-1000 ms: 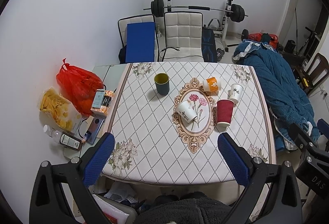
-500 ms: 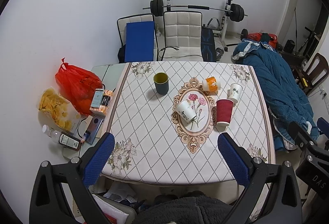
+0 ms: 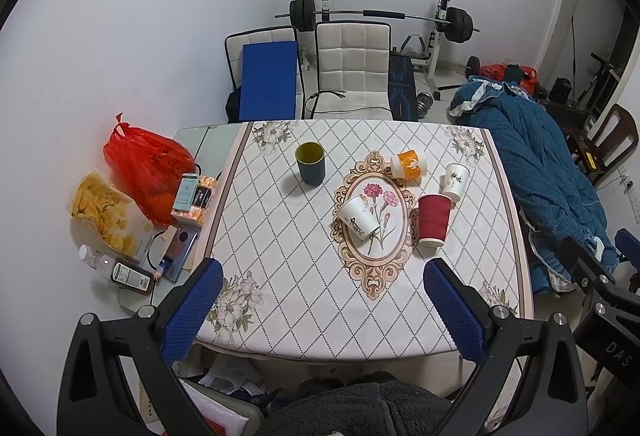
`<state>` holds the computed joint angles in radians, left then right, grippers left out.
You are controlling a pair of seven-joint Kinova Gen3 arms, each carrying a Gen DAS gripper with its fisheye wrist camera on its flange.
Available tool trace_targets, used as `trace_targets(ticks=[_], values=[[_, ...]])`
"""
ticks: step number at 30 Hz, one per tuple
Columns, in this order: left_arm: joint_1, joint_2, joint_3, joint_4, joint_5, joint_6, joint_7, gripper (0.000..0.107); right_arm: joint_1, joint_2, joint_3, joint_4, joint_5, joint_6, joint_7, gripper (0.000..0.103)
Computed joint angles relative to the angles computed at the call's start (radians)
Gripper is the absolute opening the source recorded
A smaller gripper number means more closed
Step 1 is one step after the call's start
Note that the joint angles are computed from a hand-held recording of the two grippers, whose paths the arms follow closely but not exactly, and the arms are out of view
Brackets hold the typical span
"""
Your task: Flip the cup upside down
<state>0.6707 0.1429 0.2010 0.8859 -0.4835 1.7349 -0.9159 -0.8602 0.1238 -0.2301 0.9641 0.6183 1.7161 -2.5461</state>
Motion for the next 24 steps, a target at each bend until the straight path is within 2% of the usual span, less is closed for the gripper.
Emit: trace_targets(ticks=[16, 20, 24], values=[[0.017, 0.025, -0.001, -0.023, 0.006, 0.012, 0.006, 0.103, 0.008, 0.008, 0.010, -0.001, -0.002, -0.011, 0.008, 0.103], [0.009, 0.038, -0.018, 0.001, 0.020, -0.014, 0.012, 0.103, 0.029, -0.002, 0.014, 0.038, -0.024, -0.038, -0.003, 0.103], [-0.041, 0.055, -0.037, 0.059, 0.081, -0.044, 0.004, 0.103, 0.090, -0.005, 0.023, 0.116, -0.091, -0.098, -0.001, 0.103]])
